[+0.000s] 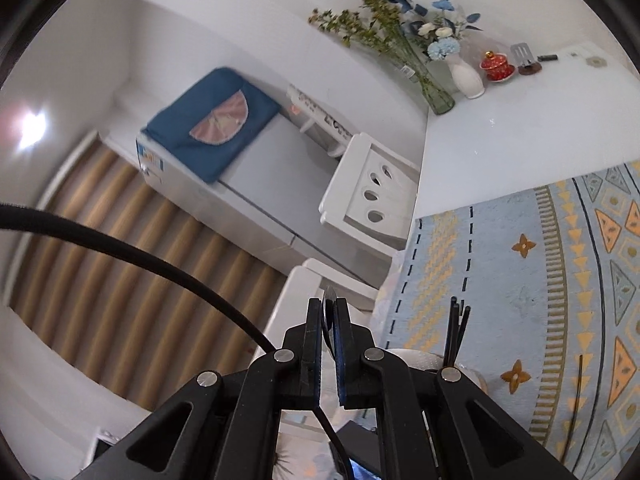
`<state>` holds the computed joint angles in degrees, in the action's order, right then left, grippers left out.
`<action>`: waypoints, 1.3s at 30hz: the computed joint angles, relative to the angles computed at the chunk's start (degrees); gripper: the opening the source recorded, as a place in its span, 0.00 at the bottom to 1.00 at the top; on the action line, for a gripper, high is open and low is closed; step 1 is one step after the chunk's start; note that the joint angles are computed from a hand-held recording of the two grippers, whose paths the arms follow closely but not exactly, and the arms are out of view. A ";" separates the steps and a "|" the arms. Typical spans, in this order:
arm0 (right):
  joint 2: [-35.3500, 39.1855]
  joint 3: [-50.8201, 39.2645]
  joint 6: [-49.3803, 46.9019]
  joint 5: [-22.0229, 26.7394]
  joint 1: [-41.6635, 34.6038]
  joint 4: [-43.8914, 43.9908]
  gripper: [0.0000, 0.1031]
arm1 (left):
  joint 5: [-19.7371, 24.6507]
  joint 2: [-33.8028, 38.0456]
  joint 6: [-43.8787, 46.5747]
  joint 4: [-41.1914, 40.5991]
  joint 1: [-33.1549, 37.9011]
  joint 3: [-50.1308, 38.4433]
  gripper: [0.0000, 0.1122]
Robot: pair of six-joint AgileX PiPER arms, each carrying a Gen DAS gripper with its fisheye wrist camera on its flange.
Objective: Organize utensils
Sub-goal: 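Carry the silver spoon to the wooden pot and release it inside, then move the right gripper back over the fork, spoon and chopsticks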
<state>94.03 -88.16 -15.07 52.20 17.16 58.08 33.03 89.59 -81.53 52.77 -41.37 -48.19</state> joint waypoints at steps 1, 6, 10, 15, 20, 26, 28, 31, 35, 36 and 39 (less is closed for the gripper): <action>0.25 -0.08 -0.10 -0.21 0.37 -0.25 0.05 | -0.02 -0.01 -0.06 0.05 0.00 0.05 0.74; 2.08 -1.50 1.17 0.77 2.13 -3.37 0.06 | -0.01 0.03 -0.06 0.04 -0.02 0.00 0.74; 4.03 -4.88 1.33 5.70 1.50 -4.97 0.20 | -0.06 -0.06 -0.28 0.33 0.09 0.26 0.74; 0.54 -4.20 0.56 5.16 -1.61 -5.31 0.23 | -0.17 -0.04 0.50 -0.22 0.32 0.13 0.74; -3.28 -3.78 0.87 5.38 -5.31 -6.05 0.24 | -0.20 -0.02 0.95 -0.48 0.53 -0.03 0.74; -7.46 -4.39 1.83 7.52 -10.62 -10.52 0.28 | -0.26 -0.03 0.90 -0.47 0.54 0.00 0.74; -8.79 -3.74 2.17 8.16 -12.57 -12.57 0.31 | -0.32 0.03 1.00 -0.63 0.56 -0.07 0.74; -11.08 -1.02 2.97 8.64 -16.47 -16.38 0.37 | -0.17 0.25 0.93 -0.66 0.40 -0.31 0.74; -12.64 3.04 4.85 10.67 -22.50 -21.31 0.37 | -0.15 0.26 0.95 -0.66 0.41 -0.31 0.74; -12.78 4.04 5.11 11.02 -23.80 -22.26 0.37 | -0.15 0.26 0.95 -0.66 0.41 -0.31 0.74; -12.79 7.44 6.36 11.42 -27.24 -26.05 0.37 | -0.15 0.26 0.97 -0.69 0.42 -0.33 0.74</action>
